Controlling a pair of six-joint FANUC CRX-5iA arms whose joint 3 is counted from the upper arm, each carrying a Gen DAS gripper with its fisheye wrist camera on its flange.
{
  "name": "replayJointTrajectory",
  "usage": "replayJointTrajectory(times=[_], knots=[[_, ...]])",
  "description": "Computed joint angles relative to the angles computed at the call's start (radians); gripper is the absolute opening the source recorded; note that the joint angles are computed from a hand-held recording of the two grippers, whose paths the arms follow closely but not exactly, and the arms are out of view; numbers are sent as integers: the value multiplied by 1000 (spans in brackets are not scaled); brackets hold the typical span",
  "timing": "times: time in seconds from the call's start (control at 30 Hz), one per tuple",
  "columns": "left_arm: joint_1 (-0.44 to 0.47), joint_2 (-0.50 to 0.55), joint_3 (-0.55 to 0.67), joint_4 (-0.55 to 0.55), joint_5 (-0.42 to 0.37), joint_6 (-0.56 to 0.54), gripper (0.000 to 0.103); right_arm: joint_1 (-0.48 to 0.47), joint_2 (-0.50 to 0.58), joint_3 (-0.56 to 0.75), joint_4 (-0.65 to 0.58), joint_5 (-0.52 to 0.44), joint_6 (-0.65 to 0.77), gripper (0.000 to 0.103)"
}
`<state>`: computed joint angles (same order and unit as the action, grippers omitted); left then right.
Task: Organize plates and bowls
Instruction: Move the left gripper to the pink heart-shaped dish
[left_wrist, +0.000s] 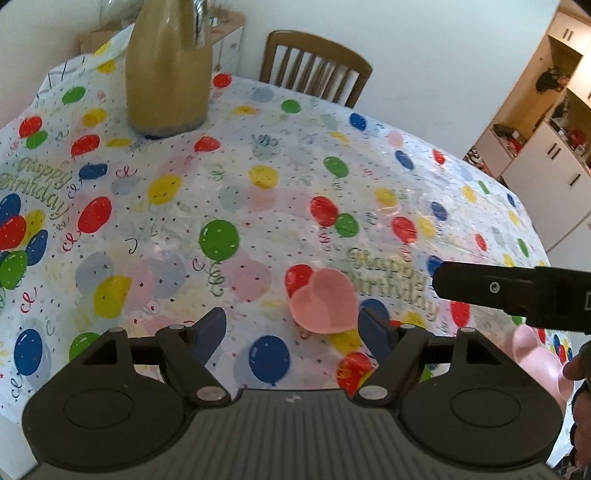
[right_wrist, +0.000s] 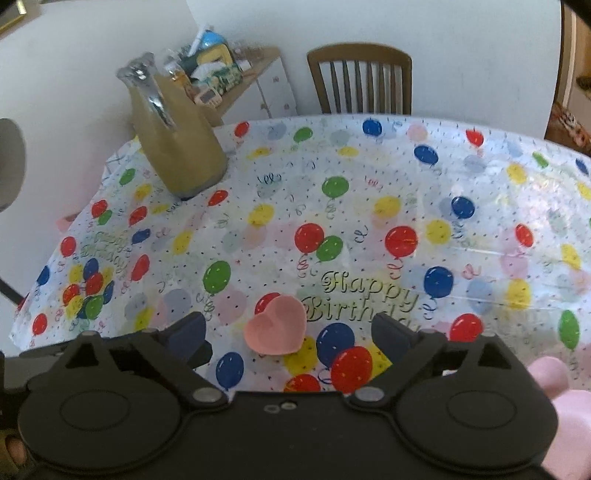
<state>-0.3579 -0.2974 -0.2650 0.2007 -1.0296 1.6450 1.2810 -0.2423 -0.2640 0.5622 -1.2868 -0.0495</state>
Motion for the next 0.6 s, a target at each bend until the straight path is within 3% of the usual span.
replayJointTrajectory(times=[0.43,0.53,0.6], knots=[[26,126,-4,26,24,-32,78,-189,113,45,-212,101,100,92],[25,149,-4,36,30,-54,78,-214,136,54,-239,108,115,87],[23,160,-8,43,42,-69,78,-230,143,55,-260,120,127,77]])
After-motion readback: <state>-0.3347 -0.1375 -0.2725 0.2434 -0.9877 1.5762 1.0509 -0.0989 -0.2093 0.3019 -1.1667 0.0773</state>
